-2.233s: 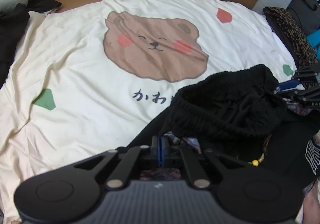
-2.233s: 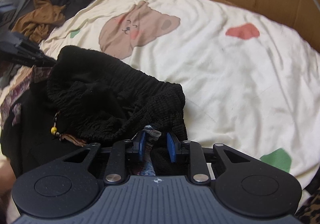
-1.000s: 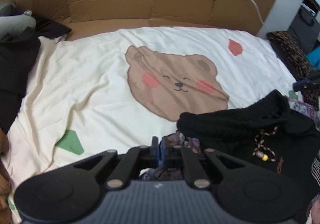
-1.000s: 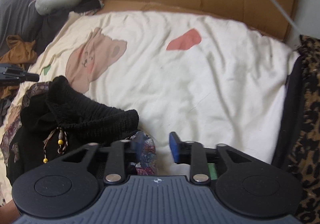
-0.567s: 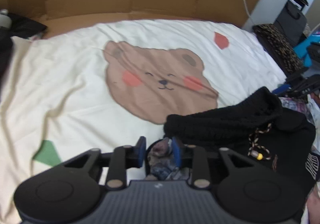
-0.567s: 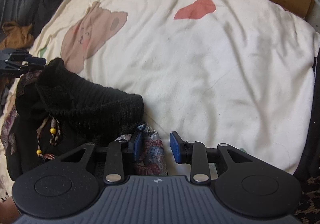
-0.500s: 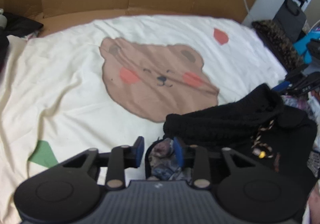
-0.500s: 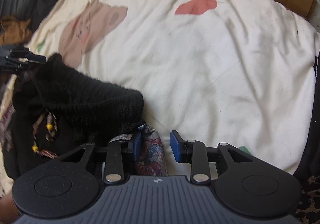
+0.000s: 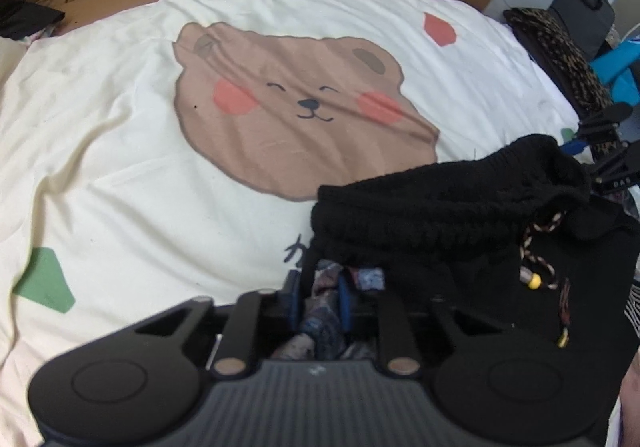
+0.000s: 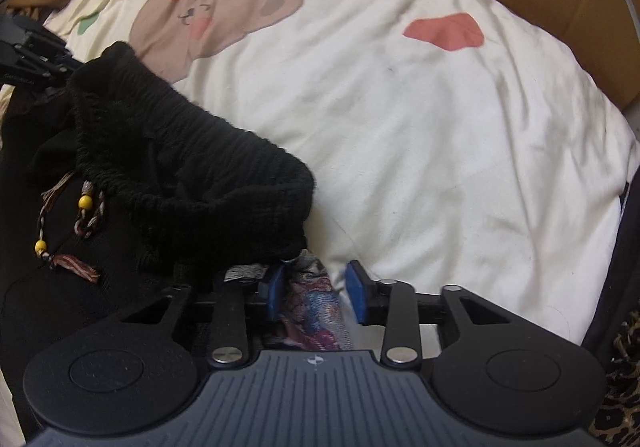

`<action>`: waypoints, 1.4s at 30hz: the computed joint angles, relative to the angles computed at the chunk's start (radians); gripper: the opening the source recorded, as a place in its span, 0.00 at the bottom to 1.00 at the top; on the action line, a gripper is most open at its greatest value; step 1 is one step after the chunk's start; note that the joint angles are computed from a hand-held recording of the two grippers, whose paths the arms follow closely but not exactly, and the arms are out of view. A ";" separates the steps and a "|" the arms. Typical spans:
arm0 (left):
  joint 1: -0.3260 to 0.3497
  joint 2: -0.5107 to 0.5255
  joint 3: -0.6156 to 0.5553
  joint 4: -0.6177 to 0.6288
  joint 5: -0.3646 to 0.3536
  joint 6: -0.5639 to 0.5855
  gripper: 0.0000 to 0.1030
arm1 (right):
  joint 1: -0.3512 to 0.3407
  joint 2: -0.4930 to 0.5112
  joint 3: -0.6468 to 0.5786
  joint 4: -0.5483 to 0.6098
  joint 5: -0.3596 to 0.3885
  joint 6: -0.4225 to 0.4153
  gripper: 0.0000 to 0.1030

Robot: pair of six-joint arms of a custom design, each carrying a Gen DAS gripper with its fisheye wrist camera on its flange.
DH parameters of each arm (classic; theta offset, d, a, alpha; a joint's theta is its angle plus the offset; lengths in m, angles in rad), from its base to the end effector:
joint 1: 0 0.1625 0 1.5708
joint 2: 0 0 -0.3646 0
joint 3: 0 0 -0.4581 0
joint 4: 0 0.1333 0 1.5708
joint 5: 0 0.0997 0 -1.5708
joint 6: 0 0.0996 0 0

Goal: Fold clothes
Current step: 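Close the left tool on the black elastic waistband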

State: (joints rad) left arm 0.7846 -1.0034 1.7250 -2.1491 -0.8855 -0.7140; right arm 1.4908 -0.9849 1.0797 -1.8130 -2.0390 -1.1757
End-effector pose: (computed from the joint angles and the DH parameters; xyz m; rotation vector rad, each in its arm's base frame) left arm -0.3054 -0.5823 0.0768 0.1545 2.5009 -0.4776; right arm 0.0266 -0.7739 0.3497 1.3505 -2.3036 -0.2145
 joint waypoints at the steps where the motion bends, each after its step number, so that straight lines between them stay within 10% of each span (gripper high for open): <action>1: -0.003 0.005 -0.003 0.005 0.006 0.002 0.17 | 0.000 -0.004 0.007 -0.006 0.001 -0.011 0.28; 6: -0.023 0.022 -0.014 0.039 0.069 0.024 0.08 | -0.001 -0.035 0.050 -0.053 0.023 -0.069 0.04; 17: -0.098 -0.015 -0.007 0.184 0.349 -0.142 0.05 | 0.012 -0.049 0.042 -0.244 0.144 -0.069 0.00; 26: -0.034 -0.019 -0.014 0.210 0.253 -0.216 0.07 | 0.012 0.027 0.010 -0.229 0.066 -0.041 0.04; 31: -0.032 -0.062 0.032 0.092 0.249 -0.201 0.14 | 0.007 0.050 -0.089 -0.144 0.140 0.029 0.33; 35: -0.034 -0.089 0.057 0.005 0.259 -0.183 0.14 | 0.006 0.109 -0.193 -0.052 0.178 0.147 0.35; 42: 0.006 -0.033 0.037 -0.112 0.211 -0.093 0.18 | 0.006 0.106 -0.127 -0.050 0.154 0.106 0.38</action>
State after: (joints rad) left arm 0.7903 -1.0366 1.7618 -2.2612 -0.6748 -0.8070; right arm 1.4971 -0.8786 0.9527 -1.8631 -1.8845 -1.0695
